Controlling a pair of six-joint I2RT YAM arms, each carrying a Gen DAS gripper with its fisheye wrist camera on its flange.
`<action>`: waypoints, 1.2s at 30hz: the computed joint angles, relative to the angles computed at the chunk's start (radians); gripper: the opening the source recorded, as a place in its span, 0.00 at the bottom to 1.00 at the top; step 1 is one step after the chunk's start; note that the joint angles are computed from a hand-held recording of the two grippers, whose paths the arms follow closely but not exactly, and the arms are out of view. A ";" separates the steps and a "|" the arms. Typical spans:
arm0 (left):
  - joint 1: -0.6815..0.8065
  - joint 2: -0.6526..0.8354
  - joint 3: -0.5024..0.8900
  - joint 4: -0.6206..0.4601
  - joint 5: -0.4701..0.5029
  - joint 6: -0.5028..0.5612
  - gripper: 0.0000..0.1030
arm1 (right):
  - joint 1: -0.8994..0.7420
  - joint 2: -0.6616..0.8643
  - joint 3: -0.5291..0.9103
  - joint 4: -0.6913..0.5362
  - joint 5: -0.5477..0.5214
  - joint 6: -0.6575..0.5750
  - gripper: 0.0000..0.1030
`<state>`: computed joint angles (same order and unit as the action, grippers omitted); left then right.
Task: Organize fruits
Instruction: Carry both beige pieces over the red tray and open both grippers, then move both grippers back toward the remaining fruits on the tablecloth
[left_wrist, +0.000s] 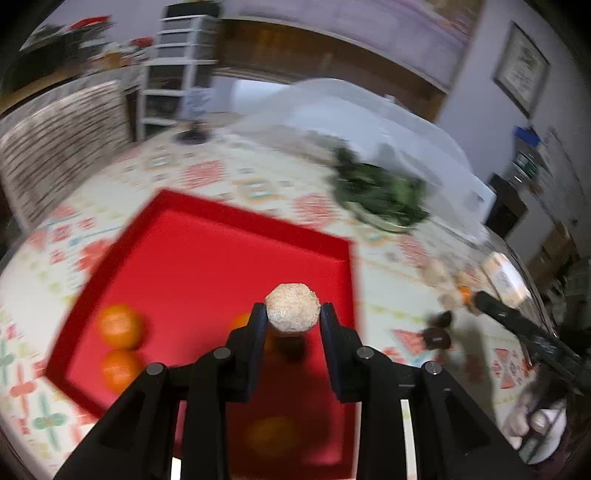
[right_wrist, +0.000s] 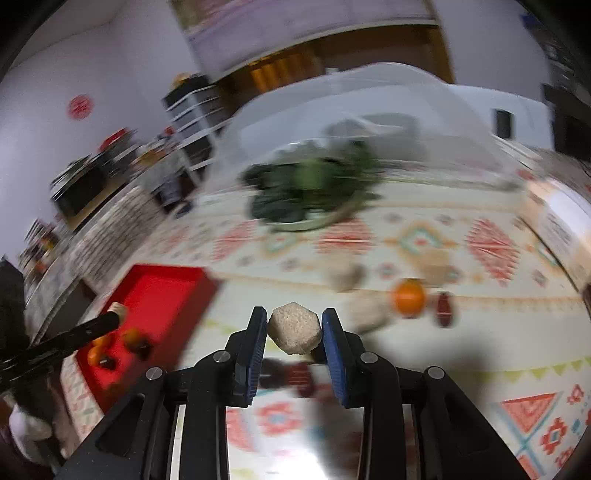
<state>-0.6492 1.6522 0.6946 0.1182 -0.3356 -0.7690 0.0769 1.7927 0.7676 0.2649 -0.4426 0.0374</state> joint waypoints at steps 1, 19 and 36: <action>0.020 -0.016 -0.029 0.007 0.008 -0.006 0.28 | 0.035 -0.008 0.000 -0.006 0.006 0.007 0.32; 0.250 0.035 -0.050 0.096 0.171 0.079 0.51 | 0.462 0.137 0.123 -0.064 0.155 0.080 0.33; 0.146 -0.168 -0.101 0.011 0.096 0.002 0.67 | 0.324 -0.037 -0.037 -0.014 0.140 0.099 0.61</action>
